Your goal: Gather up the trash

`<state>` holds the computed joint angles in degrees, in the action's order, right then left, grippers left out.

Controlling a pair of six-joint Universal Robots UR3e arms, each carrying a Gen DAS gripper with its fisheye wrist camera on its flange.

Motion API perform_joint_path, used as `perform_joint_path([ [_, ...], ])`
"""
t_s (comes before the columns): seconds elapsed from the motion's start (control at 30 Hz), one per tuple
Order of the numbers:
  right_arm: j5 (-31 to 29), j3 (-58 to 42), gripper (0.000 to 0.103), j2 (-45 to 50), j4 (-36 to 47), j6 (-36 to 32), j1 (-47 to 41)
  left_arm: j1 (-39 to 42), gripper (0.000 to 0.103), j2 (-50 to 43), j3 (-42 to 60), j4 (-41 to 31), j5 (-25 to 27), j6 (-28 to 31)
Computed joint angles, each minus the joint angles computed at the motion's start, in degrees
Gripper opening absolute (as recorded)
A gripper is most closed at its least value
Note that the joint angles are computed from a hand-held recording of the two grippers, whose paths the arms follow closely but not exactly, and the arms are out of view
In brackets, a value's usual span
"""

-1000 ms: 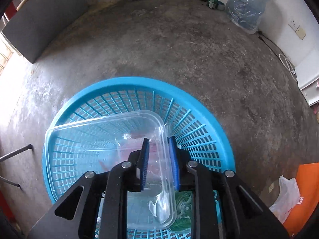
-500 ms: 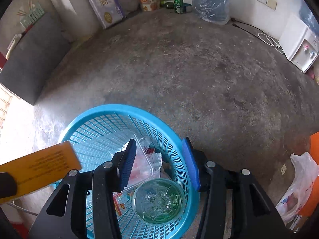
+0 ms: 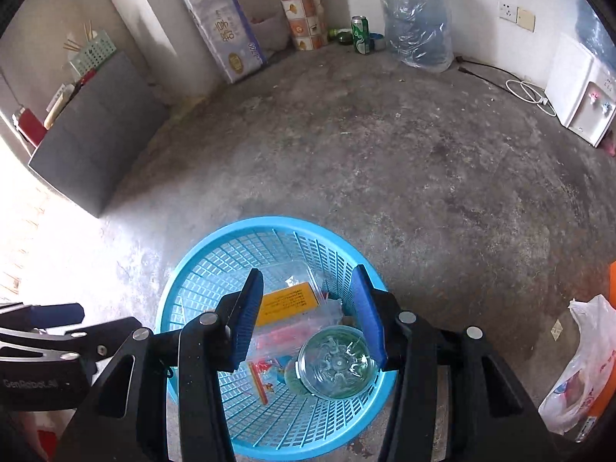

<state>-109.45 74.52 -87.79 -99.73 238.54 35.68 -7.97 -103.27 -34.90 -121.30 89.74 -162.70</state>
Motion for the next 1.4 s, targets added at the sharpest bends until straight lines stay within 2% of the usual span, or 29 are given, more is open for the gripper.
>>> perform_joint_path([
  [0.1, 1.8, 4.0, 0.047, -2.5, 1.8, 3.2, 0.3, -3.0, 0.065, 2.5, -1.4, 3.3, 4.5, 5.2],
  [0.2, 6.7, 14.2, 0.049, -9.6, -1.3, 6.5, -0.1, -3.0, 0.064, 1.7, 1.4, -1.1, 3.8, 6.9],
  [0.27, 7.2, 17.7, 0.056, -11.8, -1.2, 7.8, 1.0, -2.1, 0.064, 1.0, 2.1, -4.5, 2.2, 6.2],
  [0.33, 6.2, 18.5, 0.065, -11.5, 1.1, 9.8, 2.5, -1.7, 0.064, 4.0, -4.5, -1.3, 1.9, 5.4],
  [0.37, 7.6, 20.1, 0.068, -11.7, 0.7, 9.9, 2.1, -1.9, 0.064, 4.6, -6.1, -0.3, 2.5, 4.7],
  [0.43, 15.7, 29.4, 0.070, -15.3, -7.8, 7.9, -2.1, -2.6, 0.064, 5.3, -8.7, 1.1, 3.7, 2.9],
  [0.5, 24.7, 39.1, 0.070, -18.1, -17.0, 8.2, -6.6, -1.6, 0.064, 6.2, -8.7, 1.4, 2.2, 3.3],
  [0.53, 27.0, 40.9, 0.070, -17.2, -18.5, 8.5, -7.4, -1.2, 0.064, 6.3, -8.4, 1.4, 1.7, 3.2],
  [0.6, 27.0, 40.7, 0.070, -13.5, -19.4, 9.8, -6.2, 0.2, 0.064, 5.9, -6.9, 0.3, -0.2, 2.8],
  [0.67, 27.1, 41.3, 0.055, -11.1, -22.4, 10.8, -5.4, 1.2, 0.064, 5.1, -5.6, -1.0, -1.3, 2.2],
  [0.73, 29.1, 42.8, 0.020, -10.2, -26.3, 12.5, -5.5, 1.0, 0.064, 4.5, -5.7, -1.9, -0.3, 1.7],
  [0.83, 27.9, 39.4, 0.017, -8.5, -22.9, 13.4, -4.2, 0.5, 0.064, 3.8, -5.6, -3.5, 0.6, 1.3],
  [1.03, 32.2, 45.9, 0.016, -16.0, -22.4, 14.2, -4.9, -1.7, 0.065, 4.7, -7.7, -4.4, 2.6, 3.0],
  [1.13, 31.1, 45.7, 0.016, -18.5, -19.2, 16.1, -1.3, -4.2, 0.065, 5.2, -9.1, -6.3, 3.5, 3.5],
  [1.27, 32.1, 47.1, 0.018, -20.5, -17.2, 19.0, 1.8, -6.3, 0.065, 6.2, -9.6, -9.7, 0.8, 0.9],
  [1.33, 30.8, 41.4, 0.039, -16.7, -11.0, 18.1, 3.9, -8.6, 0.066, 7.5, -10.4, -9.6, 1.4, -1.3],
  [1.4, 27.9, 37.4, 0.047, -15.7, -9.3, 18.0, 6.3, -11.4, 0.066, 8.3, -8.4, -11.1, 2.9, -4.1],
])
